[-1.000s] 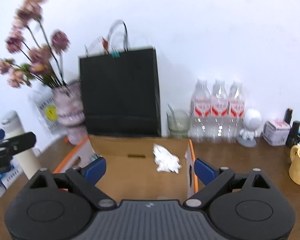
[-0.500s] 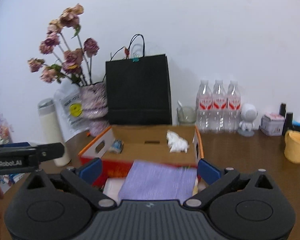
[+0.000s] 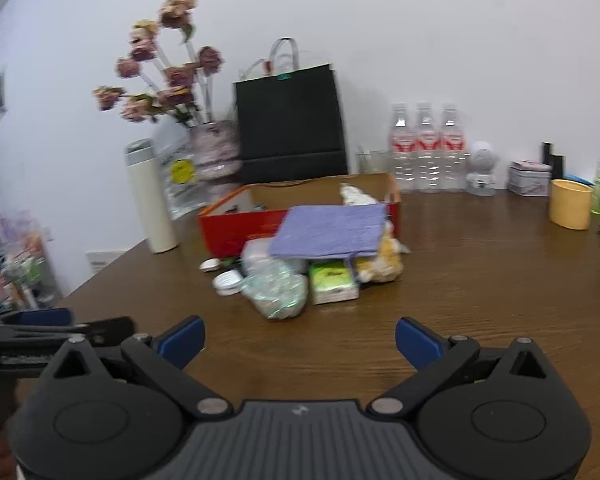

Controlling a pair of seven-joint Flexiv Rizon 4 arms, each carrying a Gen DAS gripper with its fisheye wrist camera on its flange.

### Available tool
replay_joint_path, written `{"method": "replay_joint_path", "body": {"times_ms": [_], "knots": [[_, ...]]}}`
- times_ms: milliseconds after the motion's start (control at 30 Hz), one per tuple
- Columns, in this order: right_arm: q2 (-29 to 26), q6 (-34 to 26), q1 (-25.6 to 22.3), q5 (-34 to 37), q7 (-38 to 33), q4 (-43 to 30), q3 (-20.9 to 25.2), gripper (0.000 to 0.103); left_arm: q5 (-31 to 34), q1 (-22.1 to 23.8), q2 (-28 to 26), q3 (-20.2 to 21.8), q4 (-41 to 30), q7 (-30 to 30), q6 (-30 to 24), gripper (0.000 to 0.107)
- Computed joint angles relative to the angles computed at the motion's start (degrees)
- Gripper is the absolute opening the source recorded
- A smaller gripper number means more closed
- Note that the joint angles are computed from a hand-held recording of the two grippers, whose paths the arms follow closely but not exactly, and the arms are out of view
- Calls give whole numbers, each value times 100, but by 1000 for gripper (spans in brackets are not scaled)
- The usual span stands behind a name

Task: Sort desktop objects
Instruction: 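Withdraw both grippers from the box back toward the table items, then grasp the white bottle cap with the left gripper while the right gripper grasps the clear plastic bag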

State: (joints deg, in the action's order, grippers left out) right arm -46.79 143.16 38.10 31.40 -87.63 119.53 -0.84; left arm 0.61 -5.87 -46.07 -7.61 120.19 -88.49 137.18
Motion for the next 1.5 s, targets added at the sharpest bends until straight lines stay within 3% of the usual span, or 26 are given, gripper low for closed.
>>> {"method": "replay_joint_path", "body": {"times_ms": [133, 300, 533, 633, 767, 900, 967, 1033, 1200, 1267, 1300, 1500], "knots": [[57, -131, 141, -98, -244, 7, -71, 94, 72, 126, -10, -92, -51, -98, -211, 103], [67, -367, -12, -520, -203, -51, 27, 92, 72, 227, -85, -133, -181, -197, -420, 103], [-30, -922, -64, -882, -165, -392, -212, 87, 210, 495, -271, -268, -752, -128, -1089, 103], [-124, -1248, -110, -1033, -167, -732, -413, 79, 387, 725, -407, -480, -1149, -37, -1484, 103], [-329, -1769, -519, -1613, 128, -1348, -396, 68, 829, 1199, -759, -1083, -1880, 278, -2166, 103], [-625, -2452, -732, -2109, 507, -2017, -524, 45, 987, 1457, -1267, -1690, -2749, 903, -2892, 91], [-707, -2780, -789, -2307, 697, -2175, -591, 33, 874, 1383, -1454, -1769, -3150, 1252, -3250, 82], [-752, -2705, -1021, -2534, 896, -2197, -413, 30, 769, 1313, -1620, -1829, -3493, 1608, -3578, 74], [-618, -2306, -1493, -2831, 1355, -1920, -45, 29, 520, 1298, -1950, -2111, -3933, 2270, -3906, 69], [-603, -2173, -1837, -3118, 1591, -1853, 253, 29, 418, 1185, -1986, -2006, -3968, 2413, -3736, 54], [-589, -2155, -1934, -3240, 1684, -1804, 329, 29, 325, 1047, -1967, -1830, -3968, 2427, -3590, 41], [-567, -1992, -1663, -3317, 1609, -1534, 5, 30, -68, 984, -1572, -1622, -3201, 2264, -3072, 41]]}}
